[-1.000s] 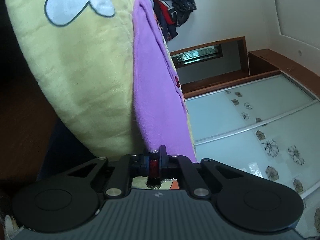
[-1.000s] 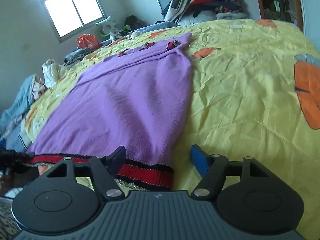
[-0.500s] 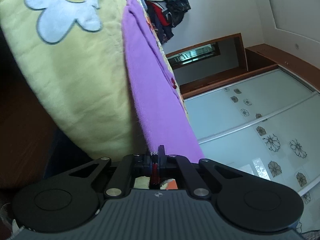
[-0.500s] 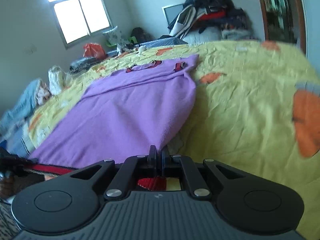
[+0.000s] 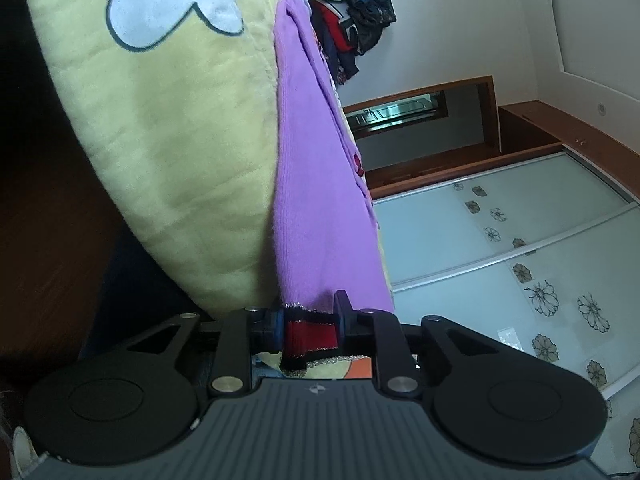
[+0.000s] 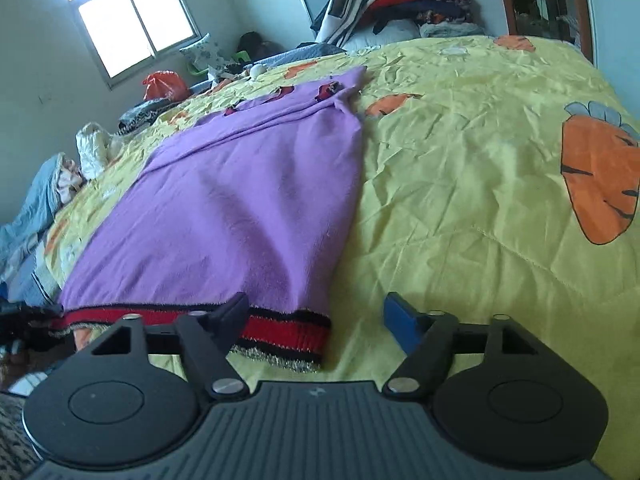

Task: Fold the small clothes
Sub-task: 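Fold the hem up toward the collar with both grippers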

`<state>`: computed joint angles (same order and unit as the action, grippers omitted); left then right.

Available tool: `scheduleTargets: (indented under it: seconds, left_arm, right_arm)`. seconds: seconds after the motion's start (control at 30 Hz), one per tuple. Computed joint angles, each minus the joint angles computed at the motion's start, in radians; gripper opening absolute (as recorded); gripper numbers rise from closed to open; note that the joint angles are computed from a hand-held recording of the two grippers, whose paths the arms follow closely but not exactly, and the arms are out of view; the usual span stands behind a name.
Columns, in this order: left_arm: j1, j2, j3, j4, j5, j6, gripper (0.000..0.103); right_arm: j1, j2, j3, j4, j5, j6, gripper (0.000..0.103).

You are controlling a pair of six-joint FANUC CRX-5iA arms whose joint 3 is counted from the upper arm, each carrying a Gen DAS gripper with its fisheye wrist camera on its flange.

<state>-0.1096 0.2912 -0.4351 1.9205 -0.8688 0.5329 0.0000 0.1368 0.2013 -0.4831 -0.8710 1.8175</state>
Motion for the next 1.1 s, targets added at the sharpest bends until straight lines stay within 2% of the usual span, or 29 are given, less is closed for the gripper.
scheduleTargets:
  seconds: [0.03, 0.07, 0.1, 0.23, 0.4, 0.53, 0.73, 0.8, 0.97, 1.03, 1.1]
  left_arm:
    - [-0.003, -0.006, 0.003, -0.017, 0.016, 0.003, 0.002]
    - [0.000, -0.010, 0.006, -0.042, 0.026, 0.017, 0.003]
    - [0.000, -0.016, 0.007, -0.056, 0.039, 0.030, 0.003]
    - [0.003, -0.051, 0.000, -0.076, 0.058, 0.014, 0.003]
    - [0.021, -0.080, 0.001, -0.080, 0.043, -0.003, 0.002]
    - [0.017, -0.081, 0.019, -0.023, 0.034, -0.034, 0.002]
    - [-0.003, -0.018, 0.124, 0.036, 0.069, -0.102, 0.002]
    - [-0.006, 0.016, 0.177, 0.033, 0.109, -0.100, 0.002]
    - [-0.005, 0.109, 0.334, -0.034, 0.206, -0.051, 0.002]
    - [0.001, 0.139, 0.406, -0.140, 0.284, 0.016, 0.002]
    - [0.015, 0.184, 0.480, -0.205, 0.301, 0.093, 0.002]
  right_arm:
    - [0.009, -0.006, -0.012, 0.008, 0.014, 0.009, 0.039]
    - [0.024, -0.009, -0.019, 0.030, 0.024, 0.017, 0.031]
    - [0.039, -0.012, -0.025, 0.056, 0.026, 0.013, 0.007]
    - [0.066, -0.044, -0.064, 0.073, 0.079, 0.041, 0.006]
    - [0.050, -0.071, -0.054, -0.009, 0.119, 0.102, 0.006]
    - [0.045, -0.062, -0.015, -0.044, 0.155, 0.141, 0.006]
    - [0.063, 0.003, 0.047, -0.012, 0.255, 0.142, 0.006]
    - [0.070, 0.034, 0.076, 0.009, 0.278, 0.140, 0.006]
    - [0.086, 0.132, 0.183, 0.074, 0.293, 0.098, 0.006]
    - [0.080, 0.176, 0.245, 0.063, 0.268, 0.094, 0.006]
    - [0.081, 0.233, 0.321, 0.083, 0.247, 0.067, 0.006]
